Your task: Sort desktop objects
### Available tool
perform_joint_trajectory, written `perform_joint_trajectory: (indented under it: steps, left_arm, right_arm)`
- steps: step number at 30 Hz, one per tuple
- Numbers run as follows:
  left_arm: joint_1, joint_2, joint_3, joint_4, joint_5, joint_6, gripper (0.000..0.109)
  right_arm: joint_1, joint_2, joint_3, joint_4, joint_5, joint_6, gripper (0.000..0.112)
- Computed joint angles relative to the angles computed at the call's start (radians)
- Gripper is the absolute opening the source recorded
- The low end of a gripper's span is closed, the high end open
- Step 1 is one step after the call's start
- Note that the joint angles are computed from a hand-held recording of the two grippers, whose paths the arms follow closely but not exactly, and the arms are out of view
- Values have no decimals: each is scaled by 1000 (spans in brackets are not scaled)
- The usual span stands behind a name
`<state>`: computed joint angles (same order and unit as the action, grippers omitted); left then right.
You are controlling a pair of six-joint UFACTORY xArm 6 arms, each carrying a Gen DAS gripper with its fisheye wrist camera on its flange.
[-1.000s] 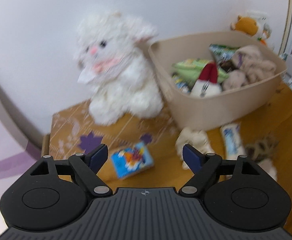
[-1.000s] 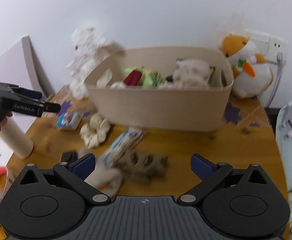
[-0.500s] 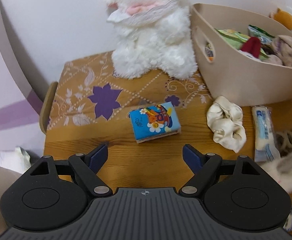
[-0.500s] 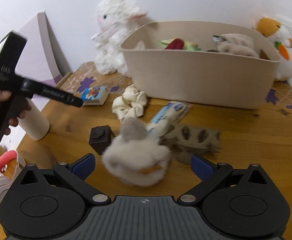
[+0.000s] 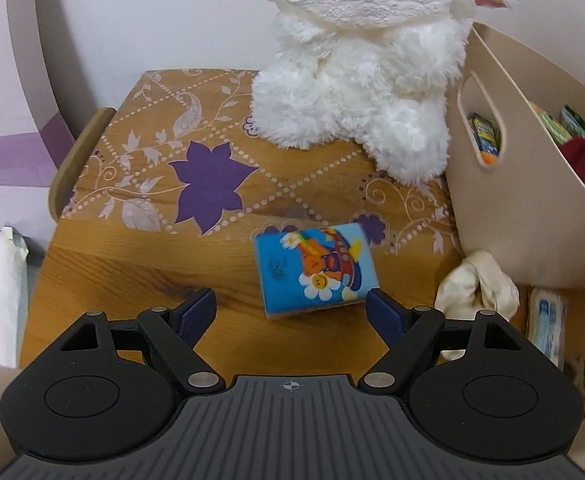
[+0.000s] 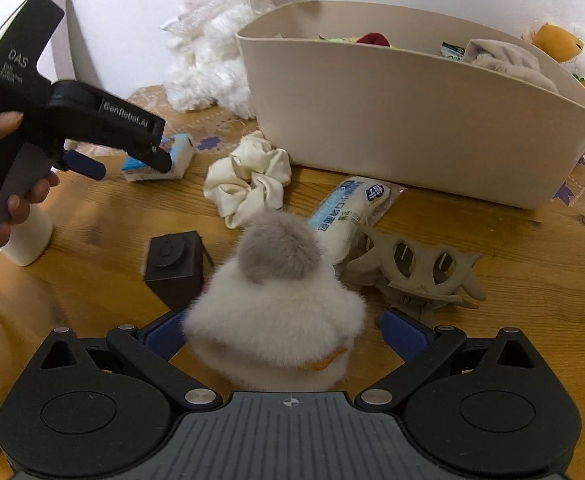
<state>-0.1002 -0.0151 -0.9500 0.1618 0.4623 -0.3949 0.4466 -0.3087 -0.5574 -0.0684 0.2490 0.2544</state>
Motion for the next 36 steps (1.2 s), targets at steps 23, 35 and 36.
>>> perform_joint_trajectory:
  steps: [23,35,36]
  left_arm:
    - [0,36,6,-79,-107,121,49]
    - [-23,-25,60,-155,-106,191,2]
    - [-25,-26,61,-155,-99,201,2]
  right_arm:
    - [11,6,10,114,-35,-108,40]
    - [9,-68,52,121,-36,-125,24]
    - [7,-75,55,117,-31,-126,24]
